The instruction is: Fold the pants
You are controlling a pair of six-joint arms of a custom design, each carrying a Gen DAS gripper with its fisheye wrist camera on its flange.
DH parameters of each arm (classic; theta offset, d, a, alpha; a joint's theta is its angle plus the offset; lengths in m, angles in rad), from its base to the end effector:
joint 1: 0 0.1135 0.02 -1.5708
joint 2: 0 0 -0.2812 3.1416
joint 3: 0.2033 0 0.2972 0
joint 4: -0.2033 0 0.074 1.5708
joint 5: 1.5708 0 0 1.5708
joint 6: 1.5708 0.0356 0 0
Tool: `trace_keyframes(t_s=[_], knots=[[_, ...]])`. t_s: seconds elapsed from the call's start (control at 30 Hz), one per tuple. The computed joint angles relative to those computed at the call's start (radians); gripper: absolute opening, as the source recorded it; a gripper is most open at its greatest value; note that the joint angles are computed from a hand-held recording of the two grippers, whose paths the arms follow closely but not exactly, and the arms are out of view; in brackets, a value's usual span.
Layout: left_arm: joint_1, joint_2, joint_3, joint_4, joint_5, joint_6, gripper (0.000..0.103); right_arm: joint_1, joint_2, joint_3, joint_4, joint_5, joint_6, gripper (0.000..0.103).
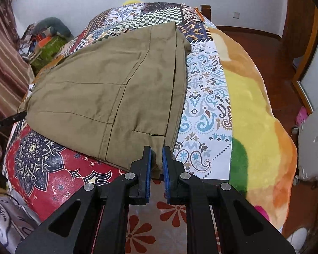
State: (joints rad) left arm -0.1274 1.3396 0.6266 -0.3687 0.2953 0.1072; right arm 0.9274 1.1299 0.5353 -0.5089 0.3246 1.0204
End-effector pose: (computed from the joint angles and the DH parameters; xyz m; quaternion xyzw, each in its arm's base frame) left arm 0.2623 -0.0440 0.1468 0.1477 0.9489 -0.1452 0.2380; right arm 0.1430 0.1718 0.1583 0.0820 0.9573 0.1006 0.2584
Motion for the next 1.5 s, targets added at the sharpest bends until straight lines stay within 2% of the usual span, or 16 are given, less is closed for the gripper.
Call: trace_keyframes(t_s=[0.13, 0.37, 0.5, 0.67, 0.87, 1.17, 1.5], knots=[[0.016, -0.026, 0.022, -0.043, -0.005, 0.009, 0.062, -0.011, -0.039, -0.001, -0.037, -0.009, 0.013, 0.014], [0.03, -0.066, 0.096, -0.077, -0.047, 0.011, 0.062, -0.07, -0.132, 0.024, -0.121, 0.011, -0.007, 0.026], [0.023, -0.012, 0.173, -0.06, -0.075, -0.006, 0.063, -0.143, -0.15, 0.069, -0.115, 0.043, -0.108, 0.037], [0.002, 0.09, 0.265, -0.02, -0.113, -0.02, 0.066, -0.254, -0.109, 0.123, -0.05, 0.033, -0.269, 0.039], [-0.036, 0.249, 0.376, 0.017, -0.159, -0.039, 0.068, -0.394, 0.003, 0.17, 0.07, -0.019, -0.421, 0.042], [-0.059, 0.478, 0.545, 0.007, -0.163, -0.044, 0.068, -0.566, 0.282, 0.291, 0.224, -0.156, -0.575, 0.043], [-0.071, 0.604, 0.629, -0.005, -0.187, -0.023, 0.068, -0.658, 0.572, 0.462, 0.272, -0.281, -0.672, 0.044]])
